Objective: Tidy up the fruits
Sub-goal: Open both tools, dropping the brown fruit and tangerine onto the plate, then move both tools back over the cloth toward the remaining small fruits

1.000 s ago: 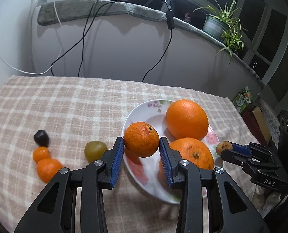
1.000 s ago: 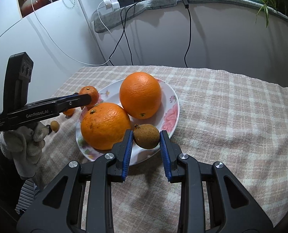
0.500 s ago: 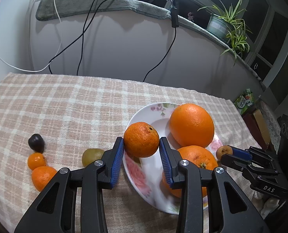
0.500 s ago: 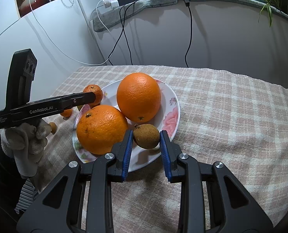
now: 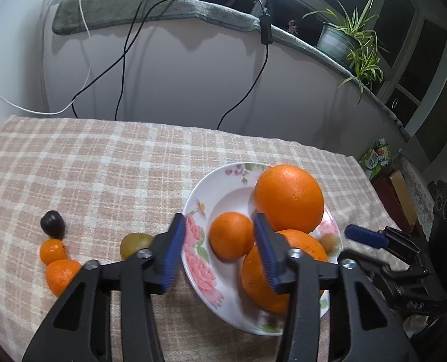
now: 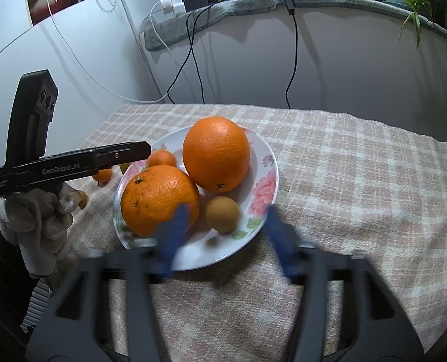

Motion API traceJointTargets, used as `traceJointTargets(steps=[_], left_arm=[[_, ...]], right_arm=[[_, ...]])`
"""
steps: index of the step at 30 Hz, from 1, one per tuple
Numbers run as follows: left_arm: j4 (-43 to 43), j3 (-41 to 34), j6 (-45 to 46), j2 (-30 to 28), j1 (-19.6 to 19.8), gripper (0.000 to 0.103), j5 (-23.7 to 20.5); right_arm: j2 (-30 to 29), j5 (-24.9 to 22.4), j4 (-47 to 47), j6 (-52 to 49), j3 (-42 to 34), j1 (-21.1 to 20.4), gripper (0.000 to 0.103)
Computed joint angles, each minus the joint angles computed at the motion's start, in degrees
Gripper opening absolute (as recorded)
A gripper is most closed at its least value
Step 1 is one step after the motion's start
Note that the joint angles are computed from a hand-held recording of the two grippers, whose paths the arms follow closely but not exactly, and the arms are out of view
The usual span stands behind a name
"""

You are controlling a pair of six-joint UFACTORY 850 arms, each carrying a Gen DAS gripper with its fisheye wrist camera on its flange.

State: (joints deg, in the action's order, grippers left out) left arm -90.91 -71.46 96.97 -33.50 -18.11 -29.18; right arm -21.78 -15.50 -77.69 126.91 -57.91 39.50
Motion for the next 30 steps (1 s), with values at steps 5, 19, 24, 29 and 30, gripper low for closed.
traceJointTargets(steps=[5,19,24,29,30], left_arm=[[-1.0,0.4,0.7,0.5,0.2,0.058,-0.4],[-3.6,2.8,3.7,2.9,0.9,0.058,-0.5],[-5.5,4.8,5.9,4.7,2.0,0.058,-0.6],[-7.8,7.3,8.2,6.9,3.6,0.058,-0.5],[-8.1,7.7,8.5,7.3,3.9,0.058,-0.6]], right_arm=[[0.9,-0.4,-6.0,5.7,0.7,0.2,0.084],[1.1,-2.2,-1.7,0.0,-0.7,1.7,0.085],[1.1,-2.6,-1.3,-1.0,-1.4,2.5,0.085],[0.5,-2.3,-0.9,-2.6,-3.0,3.5,0.085],[0.3,-2.0,-0.6,-3.3,-3.4,3.8,0.085]])
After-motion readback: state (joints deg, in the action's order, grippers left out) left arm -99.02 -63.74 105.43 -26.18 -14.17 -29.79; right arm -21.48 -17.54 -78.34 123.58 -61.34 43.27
